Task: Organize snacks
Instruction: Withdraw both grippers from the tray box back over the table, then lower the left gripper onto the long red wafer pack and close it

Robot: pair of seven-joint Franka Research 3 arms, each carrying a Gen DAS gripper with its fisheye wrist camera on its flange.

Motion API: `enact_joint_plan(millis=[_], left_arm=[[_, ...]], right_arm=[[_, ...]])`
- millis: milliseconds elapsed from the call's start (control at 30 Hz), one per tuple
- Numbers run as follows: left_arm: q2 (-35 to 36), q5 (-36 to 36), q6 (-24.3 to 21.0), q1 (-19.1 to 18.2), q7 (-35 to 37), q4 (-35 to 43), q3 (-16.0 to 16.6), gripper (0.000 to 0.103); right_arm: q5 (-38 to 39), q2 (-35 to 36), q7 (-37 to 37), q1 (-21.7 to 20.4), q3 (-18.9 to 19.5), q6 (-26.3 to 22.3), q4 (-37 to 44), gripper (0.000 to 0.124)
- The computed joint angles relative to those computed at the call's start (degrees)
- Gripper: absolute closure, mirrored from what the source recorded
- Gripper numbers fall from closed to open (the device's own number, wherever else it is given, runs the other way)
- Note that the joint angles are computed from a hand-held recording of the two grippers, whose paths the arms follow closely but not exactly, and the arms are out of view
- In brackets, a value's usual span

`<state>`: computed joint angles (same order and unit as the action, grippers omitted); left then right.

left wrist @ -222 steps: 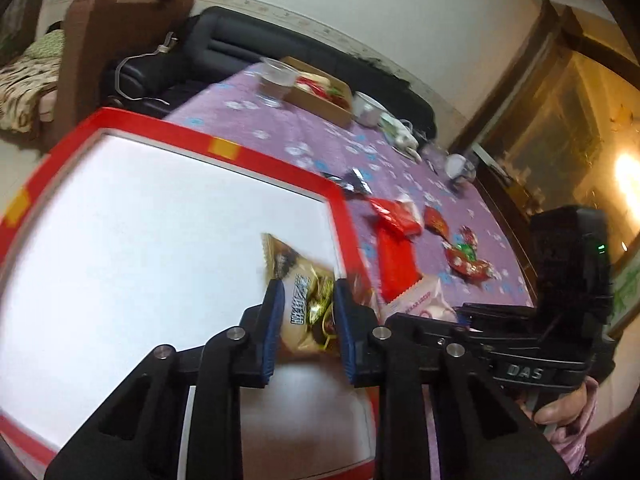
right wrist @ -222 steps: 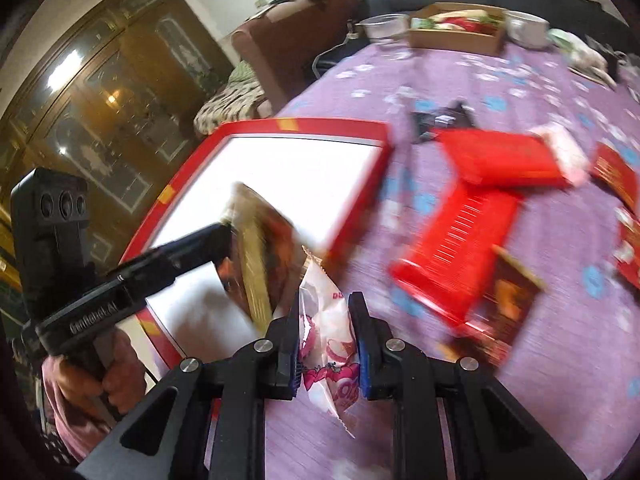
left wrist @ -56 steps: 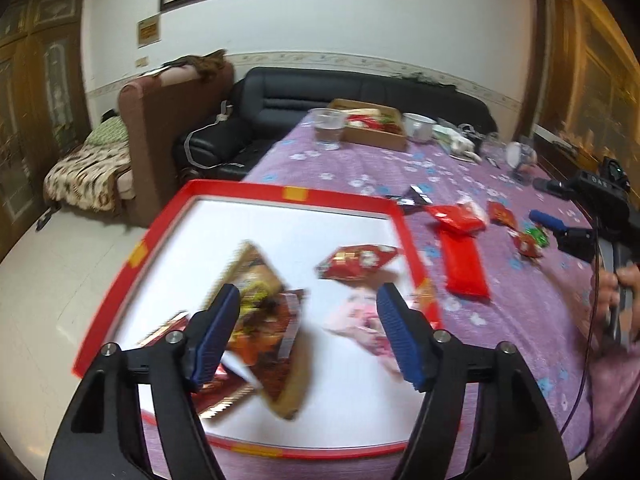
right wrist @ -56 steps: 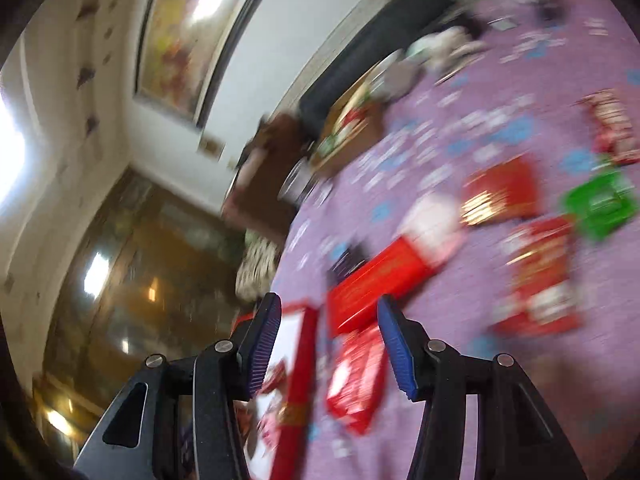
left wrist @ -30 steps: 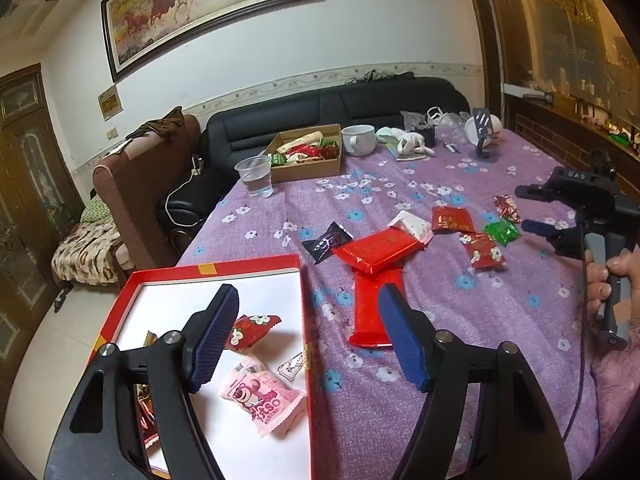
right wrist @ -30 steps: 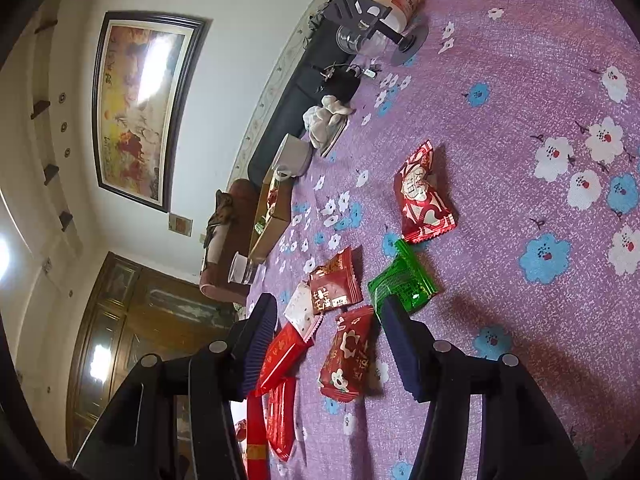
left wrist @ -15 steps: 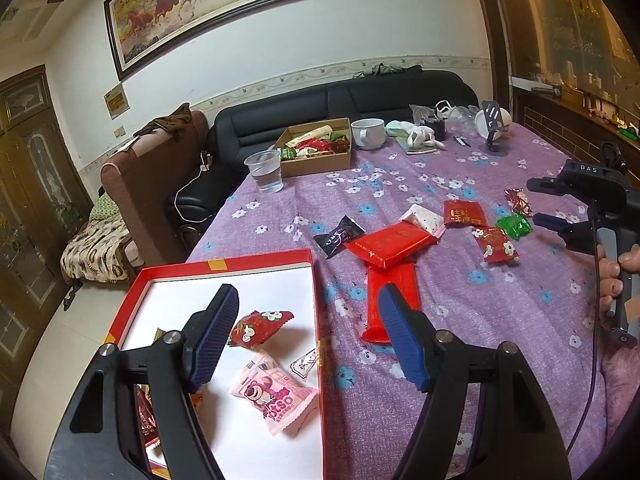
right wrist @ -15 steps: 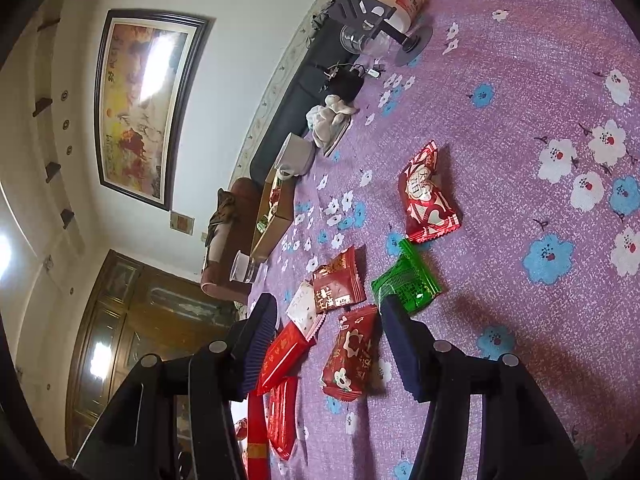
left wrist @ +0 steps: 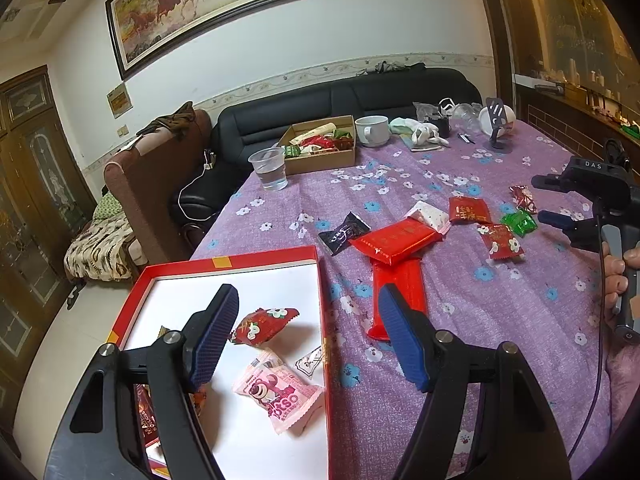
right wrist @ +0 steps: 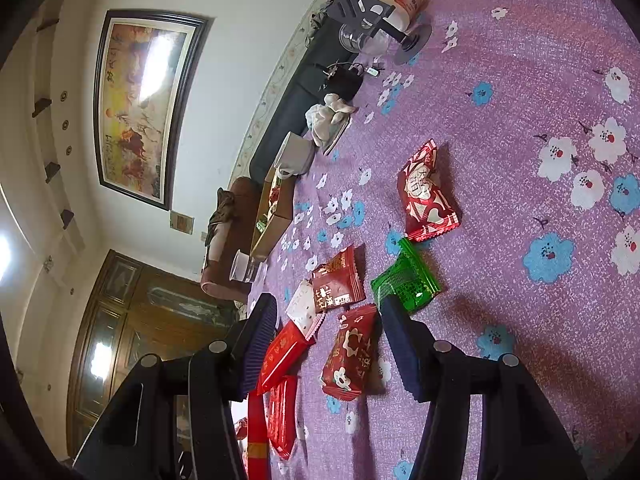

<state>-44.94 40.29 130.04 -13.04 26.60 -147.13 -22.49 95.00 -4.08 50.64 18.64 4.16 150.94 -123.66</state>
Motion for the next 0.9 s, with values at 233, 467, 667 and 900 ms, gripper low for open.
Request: enact_joint_plan(millis=[233,467,667,900], left_arm=[[0.0,0.0,0.0,-0.1,0.2,0.0,0.2,0.031],[0.2,-2.8,3.9,-1.4,3.6,-1.9,4.3,0.031],[0.4,-9.4,8.8,-1.1,9.6,-3.5,8.2,0.031],[12.6,-12.9,9.2,-0.3,15.0,3.8,6.0,0.031]], right_arm=[[0.0,0.1,0.1,0.0,0.0,-0.2,0.0,0.067],[0.0,0.1,0.3,-0.1,-0.1,-0.7,-0.1,0.067],[-0.3,0.1,0.2,-0.1,-0.1,-1.2,-0.1,0.067],[-0.2,0.1,0.1,-0.3,-0.3,-2.2,0.2,0.067]])
